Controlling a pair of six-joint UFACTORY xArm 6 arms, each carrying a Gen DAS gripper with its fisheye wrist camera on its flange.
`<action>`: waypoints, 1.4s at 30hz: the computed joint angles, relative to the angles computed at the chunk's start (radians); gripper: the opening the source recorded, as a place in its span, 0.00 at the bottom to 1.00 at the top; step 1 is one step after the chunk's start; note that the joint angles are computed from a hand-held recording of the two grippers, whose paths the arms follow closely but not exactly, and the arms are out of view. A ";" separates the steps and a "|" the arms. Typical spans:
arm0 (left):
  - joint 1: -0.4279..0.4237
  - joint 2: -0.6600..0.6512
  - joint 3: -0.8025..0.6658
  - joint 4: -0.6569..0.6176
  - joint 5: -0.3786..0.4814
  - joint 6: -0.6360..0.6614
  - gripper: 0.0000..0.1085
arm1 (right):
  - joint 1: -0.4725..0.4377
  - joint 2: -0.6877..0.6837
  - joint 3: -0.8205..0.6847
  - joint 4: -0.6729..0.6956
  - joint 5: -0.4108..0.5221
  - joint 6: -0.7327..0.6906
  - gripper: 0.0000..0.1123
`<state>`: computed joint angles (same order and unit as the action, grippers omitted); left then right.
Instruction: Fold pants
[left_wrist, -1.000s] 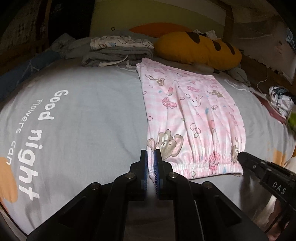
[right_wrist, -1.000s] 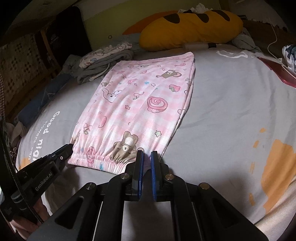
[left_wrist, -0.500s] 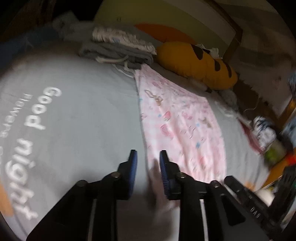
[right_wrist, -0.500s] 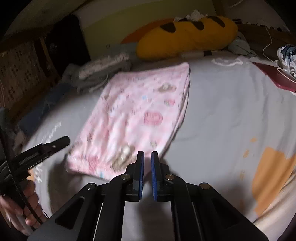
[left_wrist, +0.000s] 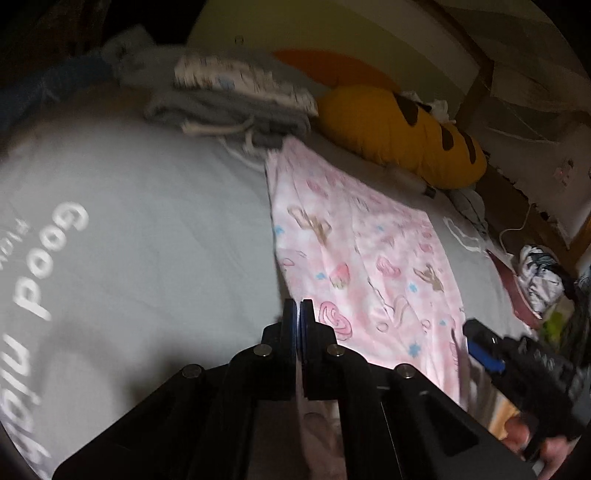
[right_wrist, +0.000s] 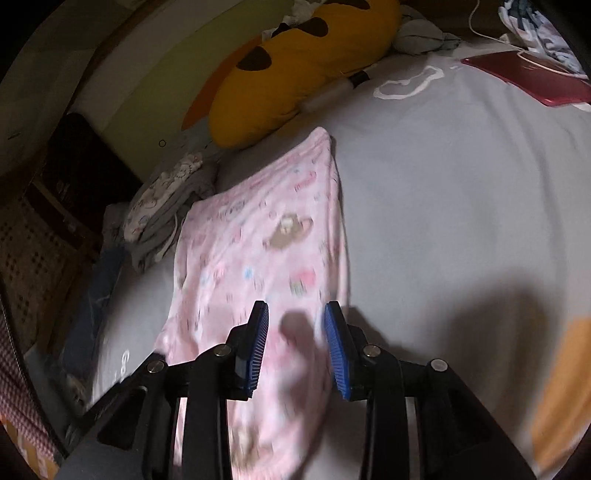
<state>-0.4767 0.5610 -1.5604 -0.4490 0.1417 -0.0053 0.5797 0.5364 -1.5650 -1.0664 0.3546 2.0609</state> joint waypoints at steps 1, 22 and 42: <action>0.006 -0.001 0.003 0.021 -0.008 -0.014 0.01 | -0.006 0.017 -0.017 0.036 -0.016 -0.043 0.29; 0.032 -0.007 0.068 0.185 -0.025 -0.179 0.02 | -0.005 -0.009 0.012 -0.117 0.017 0.054 0.12; 0.051 -0.009 0.076 0.522 -0.014 -0.438 0.02 | 0.042 0.003 0.014 0.012 0.205 0.000 0.01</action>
<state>-0.4261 0.5519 -1.4842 0.0733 0.1277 -0.4435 0.6222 0.5389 -1.5508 -1.0543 0.5593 2.0605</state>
